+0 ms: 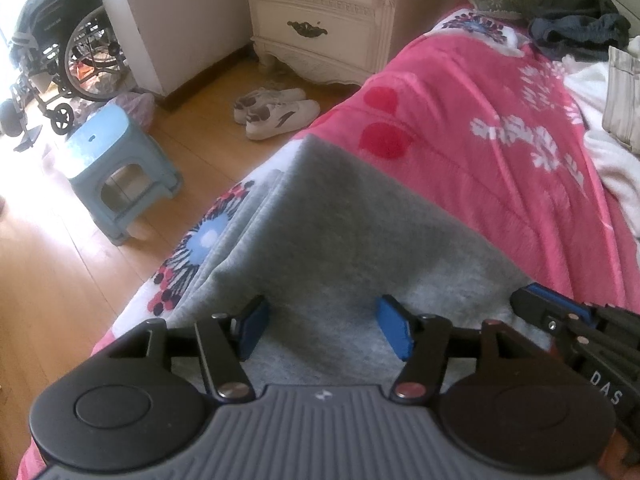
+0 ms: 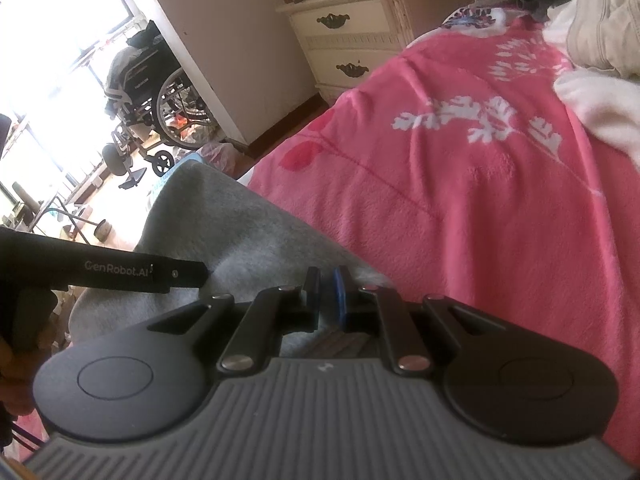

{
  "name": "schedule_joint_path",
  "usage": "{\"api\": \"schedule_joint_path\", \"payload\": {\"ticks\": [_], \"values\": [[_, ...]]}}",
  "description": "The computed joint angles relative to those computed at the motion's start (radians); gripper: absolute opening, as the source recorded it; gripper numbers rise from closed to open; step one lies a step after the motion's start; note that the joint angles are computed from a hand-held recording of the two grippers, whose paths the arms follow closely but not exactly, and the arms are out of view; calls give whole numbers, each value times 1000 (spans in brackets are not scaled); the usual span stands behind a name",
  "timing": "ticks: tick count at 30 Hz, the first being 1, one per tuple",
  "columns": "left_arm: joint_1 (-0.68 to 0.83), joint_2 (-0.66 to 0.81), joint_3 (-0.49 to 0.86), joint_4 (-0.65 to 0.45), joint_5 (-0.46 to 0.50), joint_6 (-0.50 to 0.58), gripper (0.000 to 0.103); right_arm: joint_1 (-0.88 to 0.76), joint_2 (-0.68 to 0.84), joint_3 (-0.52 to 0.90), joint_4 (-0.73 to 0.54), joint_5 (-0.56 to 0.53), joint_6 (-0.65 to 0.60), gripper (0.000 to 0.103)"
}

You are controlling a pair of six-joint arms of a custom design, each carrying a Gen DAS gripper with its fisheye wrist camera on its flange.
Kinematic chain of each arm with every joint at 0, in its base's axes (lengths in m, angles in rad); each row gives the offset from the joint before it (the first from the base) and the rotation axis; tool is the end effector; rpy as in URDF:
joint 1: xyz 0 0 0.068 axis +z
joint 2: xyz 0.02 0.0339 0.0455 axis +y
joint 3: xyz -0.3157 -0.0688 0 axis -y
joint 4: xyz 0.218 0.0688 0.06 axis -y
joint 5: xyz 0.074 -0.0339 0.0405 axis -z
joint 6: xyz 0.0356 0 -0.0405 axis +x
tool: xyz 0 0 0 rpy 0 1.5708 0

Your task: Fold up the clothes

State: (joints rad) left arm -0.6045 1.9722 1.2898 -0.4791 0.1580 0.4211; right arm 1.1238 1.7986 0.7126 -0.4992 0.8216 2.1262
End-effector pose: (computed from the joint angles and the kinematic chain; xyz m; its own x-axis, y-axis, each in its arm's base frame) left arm 0.3208 -0.2284 0.2130 -0.4384 0.7934 -0.4222 0.8678 0.4959 0.0309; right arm 0.1292 0.2093 0.1579 -0.2978 0.7175 -0.6297 0.6935 0.6159 0.3738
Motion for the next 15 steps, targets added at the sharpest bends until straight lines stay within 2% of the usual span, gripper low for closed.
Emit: {"api": "schedule_joint_path", "payload": {"ticks": [15], "values": [[-1, -10, -25, 27, -10, 2, 65, 17, 43, 38, -59, 20, 57, 7]]}}
